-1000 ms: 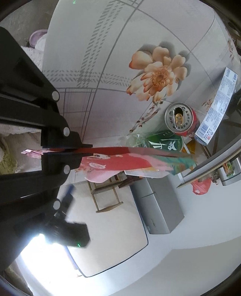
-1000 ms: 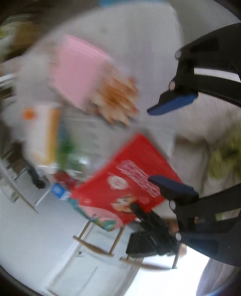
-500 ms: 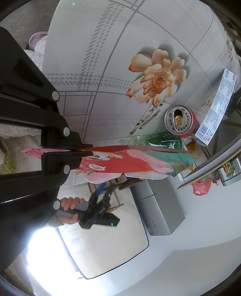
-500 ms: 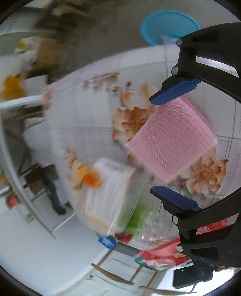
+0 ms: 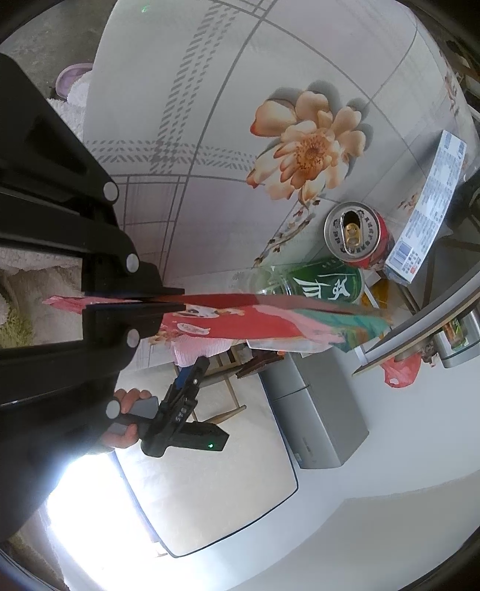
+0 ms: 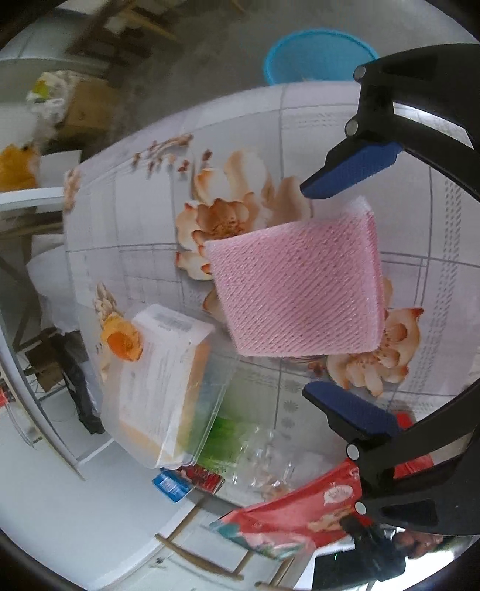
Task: Collect trash
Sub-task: 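Hold the red bag with the left gripper while the right gripper grasps the pink mesh bag, then carry both bags over the blue wastebasket and open both grippers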
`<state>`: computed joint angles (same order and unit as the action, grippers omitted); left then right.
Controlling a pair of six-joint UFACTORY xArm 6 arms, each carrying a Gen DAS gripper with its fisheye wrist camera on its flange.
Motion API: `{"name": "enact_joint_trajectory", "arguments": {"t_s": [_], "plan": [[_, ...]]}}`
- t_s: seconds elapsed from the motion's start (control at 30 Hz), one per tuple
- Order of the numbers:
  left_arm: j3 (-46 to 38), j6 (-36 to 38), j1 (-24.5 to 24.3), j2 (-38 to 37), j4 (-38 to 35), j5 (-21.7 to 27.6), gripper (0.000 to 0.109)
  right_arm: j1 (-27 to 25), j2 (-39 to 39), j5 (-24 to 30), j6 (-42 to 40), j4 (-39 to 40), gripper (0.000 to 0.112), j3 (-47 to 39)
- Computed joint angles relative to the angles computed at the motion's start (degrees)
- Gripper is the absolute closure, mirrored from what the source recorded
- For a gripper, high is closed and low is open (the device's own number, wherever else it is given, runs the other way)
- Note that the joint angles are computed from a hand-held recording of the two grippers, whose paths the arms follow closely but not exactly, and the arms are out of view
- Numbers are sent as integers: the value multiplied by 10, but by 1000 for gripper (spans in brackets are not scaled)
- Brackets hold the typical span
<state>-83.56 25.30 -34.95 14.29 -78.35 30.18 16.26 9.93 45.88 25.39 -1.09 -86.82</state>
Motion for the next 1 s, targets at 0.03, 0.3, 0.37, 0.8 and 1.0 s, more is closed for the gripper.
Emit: {"name": "enact_joint_trajectory", "arguments": {"t_s": [0.03,0.3,0.37,0.8,1.0], "plan": [[0,1,0,0,-2,0,107,6,11,12,1,-22,17,-15],[-2,12,2,2,-20,13,107,21,30,45,8,-78,17,-35],[-3,16,3,3,-25,17,107,25,30,50,14,-95,17,-36],[11,80,9,-9,-104,29,108,27,7,41,38,-103,35,-3],[12,106,10,-12,-130,38,109,33,-19,27,52,-112,36,23]]}}
